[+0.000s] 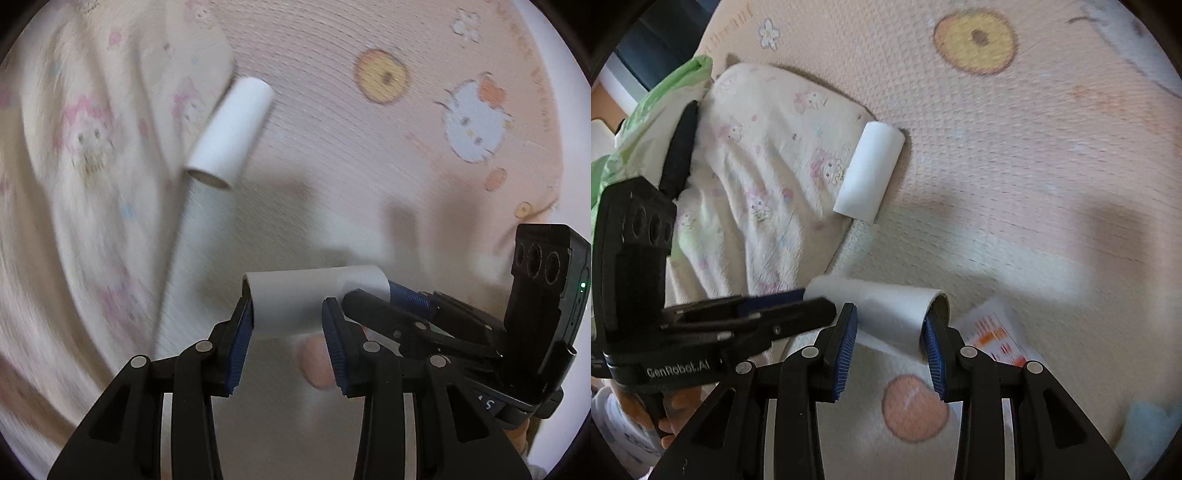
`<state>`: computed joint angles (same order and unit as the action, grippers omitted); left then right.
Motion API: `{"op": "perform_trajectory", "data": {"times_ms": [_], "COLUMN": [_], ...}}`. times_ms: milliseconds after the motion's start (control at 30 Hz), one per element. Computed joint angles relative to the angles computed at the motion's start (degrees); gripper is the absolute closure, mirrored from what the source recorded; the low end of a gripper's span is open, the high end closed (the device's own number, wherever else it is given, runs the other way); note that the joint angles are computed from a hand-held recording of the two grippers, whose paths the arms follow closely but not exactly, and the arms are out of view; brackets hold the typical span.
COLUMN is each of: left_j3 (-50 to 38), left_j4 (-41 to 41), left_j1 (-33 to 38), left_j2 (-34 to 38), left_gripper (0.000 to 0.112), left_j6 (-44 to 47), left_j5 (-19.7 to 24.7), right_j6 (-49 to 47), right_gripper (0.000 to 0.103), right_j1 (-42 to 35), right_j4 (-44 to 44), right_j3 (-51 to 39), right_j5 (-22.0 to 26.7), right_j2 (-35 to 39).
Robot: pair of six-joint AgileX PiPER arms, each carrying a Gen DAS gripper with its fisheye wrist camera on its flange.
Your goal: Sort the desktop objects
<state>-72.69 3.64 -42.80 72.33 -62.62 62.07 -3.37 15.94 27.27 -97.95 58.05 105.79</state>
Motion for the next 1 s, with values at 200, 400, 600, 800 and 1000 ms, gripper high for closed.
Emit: {"op": "perform_trajectory", "data": {"times_ms": [200, 400, 600, 800, 1000], "left_j3": [4.2, 1.9, -0.6, 1.0, 1.1], "left_j4": [3.0, 6.0, 8.1, 6.5, 9.4], "left_j1": [-8.5, -14.8, -19.2, -20.3, -21.8], "left_j2": [-3.4, 1.0, 4.5, 4.8, 2.8], "left_gripper": [0.070, 0.070, 0.070, 0.070, 0.070], "left_j6": [-9.5, -14.0, -15.5, -15.8, -20.3], "left_j5": [-3.4, -4.9, -4.1, -4.2, -1.9], "right_j6": [1.7, 5.3, 8.5, 6.7, 5.1], "right_gripper": [0.070, 0.070, 0.070, 0.070, 0.070], "right_j1": [1.5, 4.0, 3.8, 2.2, -0.7], "right_j4": [-6.2, -12.4, -12.3, -10.0, -11.4], "right_j3": [6.9, 16.3, 25.0, 30.4, 26.6], "right_j5": [1.3, 1.0, 1.2, 2.7, 8.2], "right_j2": [-8.0, -15.8, -20.9, -22.8, -23.8]}}
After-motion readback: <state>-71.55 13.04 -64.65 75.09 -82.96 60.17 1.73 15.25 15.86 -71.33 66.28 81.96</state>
